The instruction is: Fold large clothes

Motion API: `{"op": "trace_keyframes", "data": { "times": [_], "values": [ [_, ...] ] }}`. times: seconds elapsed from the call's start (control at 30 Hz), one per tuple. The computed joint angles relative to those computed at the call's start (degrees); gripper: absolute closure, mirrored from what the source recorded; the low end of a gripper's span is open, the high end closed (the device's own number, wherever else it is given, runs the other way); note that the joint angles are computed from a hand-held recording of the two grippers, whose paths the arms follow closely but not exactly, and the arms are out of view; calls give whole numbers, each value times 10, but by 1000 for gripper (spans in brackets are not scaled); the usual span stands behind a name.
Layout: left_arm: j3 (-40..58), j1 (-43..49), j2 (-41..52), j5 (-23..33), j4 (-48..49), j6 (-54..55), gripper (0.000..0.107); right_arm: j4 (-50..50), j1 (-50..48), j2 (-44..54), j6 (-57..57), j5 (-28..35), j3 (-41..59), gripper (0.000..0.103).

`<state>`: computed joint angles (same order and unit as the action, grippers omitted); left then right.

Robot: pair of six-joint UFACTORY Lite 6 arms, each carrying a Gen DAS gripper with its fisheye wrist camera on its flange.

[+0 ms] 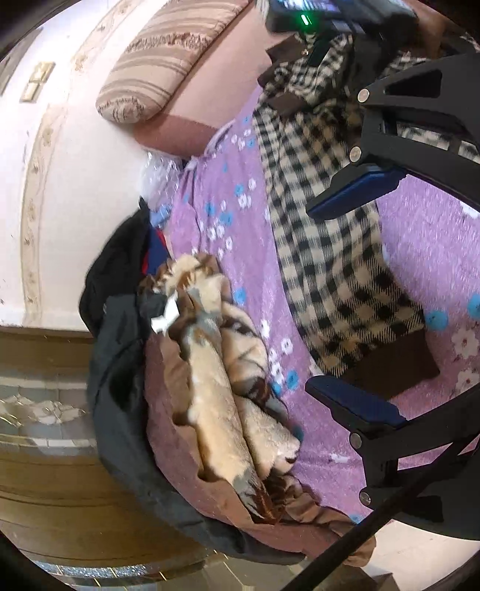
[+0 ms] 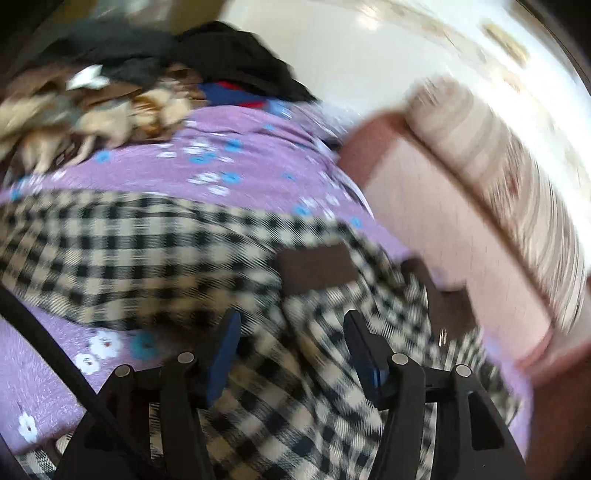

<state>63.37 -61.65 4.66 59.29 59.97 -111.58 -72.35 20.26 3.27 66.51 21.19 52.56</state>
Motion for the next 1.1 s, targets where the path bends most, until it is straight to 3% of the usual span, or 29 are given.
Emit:
{"op": "trace_keyframes", "data": {
  "times": [0.1, 0.17, 0.37, 0.43, 0.5, 0.57, 0.8, 0.87, 0.93, 1.03, 1.1],
  "values": [
    [-46, 22, -42, 14, -9, -13, 22, 180, -66, -10, -116, -85, -8, 41],
    [-87, 33, -89, 44, -14, -34, 22, 300, -60, -14, -222, -104, -8, 41],
    [-204, 36, -264, 186, -15, -123, 22, 659, 93, -10, -548, -96, 36, 38],
    [-244, 33, -331, 228, -13, -143, 22, 706, 154, 10, -591, -95, 63, 34],
    [-278, 45, -390, 245, -14, -144, 22, 656, 227, 50, -555, -92, 106, 34],
    [-299, 64, -424, 244, -17, -135, 22, 536, 276, 79, -458, -84, 134, 34],
    [-349, 153, -523, 185, -34, -88, 22, 178, 420, 191, -172, -25, 204, 27],
    [-352, 161, -529, 182, -34, -82, 22, 133, 431, 243, -138, 18, 239, 41],
    [-347, 150, -517, 188, -28, -90, 22, 183, 411, 253, -148, -2, 251, 88],
    [-331, 132, -486, 188, -24, -103, 22, 300, 368, 224, -214, -7, 266, 97],
    [-311, 109, -453, 191, -16, -114, 22, 320, 339, 176, -217, -11, 249, 97]
  ]
}}
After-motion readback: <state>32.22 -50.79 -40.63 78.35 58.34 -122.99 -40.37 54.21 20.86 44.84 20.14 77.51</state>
